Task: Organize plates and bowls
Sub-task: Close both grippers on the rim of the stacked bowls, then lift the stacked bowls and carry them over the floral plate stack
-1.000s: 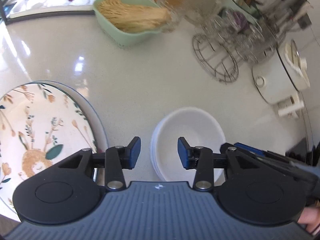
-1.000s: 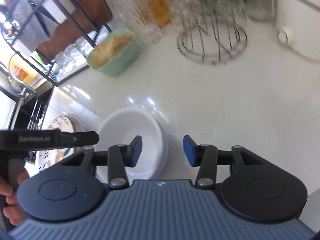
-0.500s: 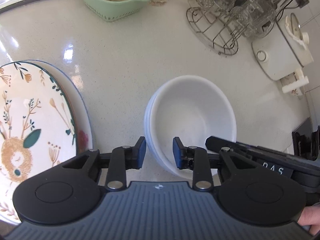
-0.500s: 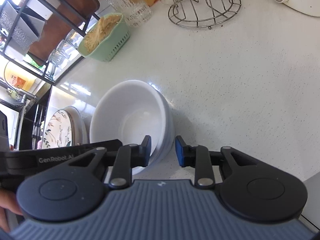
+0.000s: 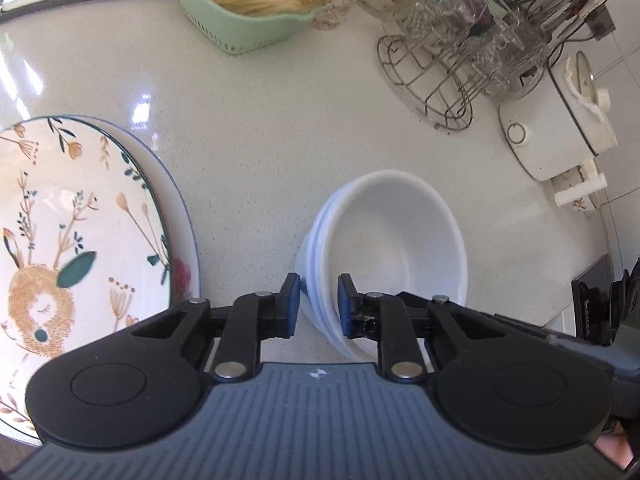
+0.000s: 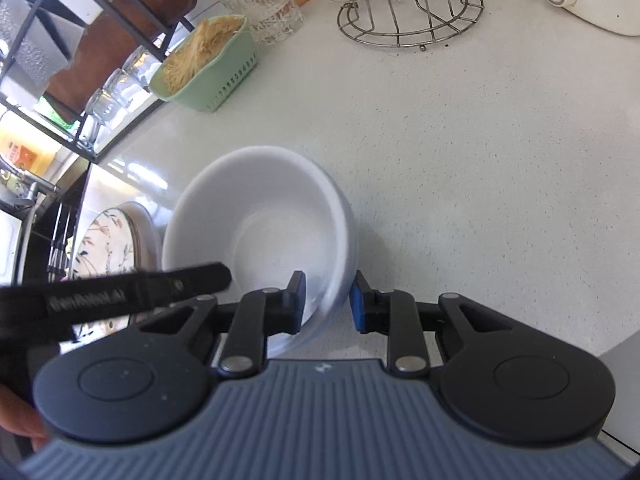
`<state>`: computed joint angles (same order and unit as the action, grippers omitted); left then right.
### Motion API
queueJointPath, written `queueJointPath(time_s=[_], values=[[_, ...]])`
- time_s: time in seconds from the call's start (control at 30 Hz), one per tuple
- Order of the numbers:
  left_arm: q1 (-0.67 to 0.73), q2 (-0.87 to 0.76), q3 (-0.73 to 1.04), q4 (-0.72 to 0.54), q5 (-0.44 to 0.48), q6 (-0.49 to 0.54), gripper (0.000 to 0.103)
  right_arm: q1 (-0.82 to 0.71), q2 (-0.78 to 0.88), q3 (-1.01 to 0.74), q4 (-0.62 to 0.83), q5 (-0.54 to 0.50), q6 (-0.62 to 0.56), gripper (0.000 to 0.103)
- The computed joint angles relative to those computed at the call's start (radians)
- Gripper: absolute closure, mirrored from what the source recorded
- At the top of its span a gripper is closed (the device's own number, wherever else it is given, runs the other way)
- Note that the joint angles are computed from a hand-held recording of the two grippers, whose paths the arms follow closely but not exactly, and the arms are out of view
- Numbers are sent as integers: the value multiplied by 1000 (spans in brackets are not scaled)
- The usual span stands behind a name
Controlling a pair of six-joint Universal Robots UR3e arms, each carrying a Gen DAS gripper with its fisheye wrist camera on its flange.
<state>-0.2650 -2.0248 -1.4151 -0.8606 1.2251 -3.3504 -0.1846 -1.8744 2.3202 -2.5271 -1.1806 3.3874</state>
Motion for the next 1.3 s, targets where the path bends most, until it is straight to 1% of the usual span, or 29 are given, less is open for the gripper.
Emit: queueJointPath(time_s=[0.1, 0.2, 0.37, 0.5, 0.57, 0.63, 0.73, 0.9, 1.07, 1.23, 1.3], values=[[15, 9, -1, -11, -16, 24, 80, 13, -15, 14, -18, -8, 12, 76], [16, 13, -1, -14, -12, 36, 80, 20, -15, 21, -38, -9, 42, 76], [22, 28, 20, -47, -23, 60, 80, 36, -45, 11, -37, -33, 81, 76], [39, 35, 51, -88, -58, 67, 80, 36, -82, -3, -12, -46, 112, 76], [41, 39, 76, -116, -64, 69, 80, 37, -102, -20, 19, -48, 122, 76], [40, 37, 137, -195, -59, 89, 80, 42, -125, -42, 52, -56, 132, 76], [37, 44, 206, -266, -61, 113, 80, 61, -162, -72, 92, -81, 166, 75], [46, 56, 268, -324, -87, 140, 80, 105, -192, -127, 141, -138, 231, 75], [73, 93, 271, -363, -118, 171, 80, 153, -181, -188, 174, -179, 271, 75], [124, 148, 234, -373, -146, 218, 80, 225, -134, -247, 148, -224, 323, 75], [156, 174, 217, -377, -167, 219, 80, 254, -104, -281, 146, -233, 338, 75]])
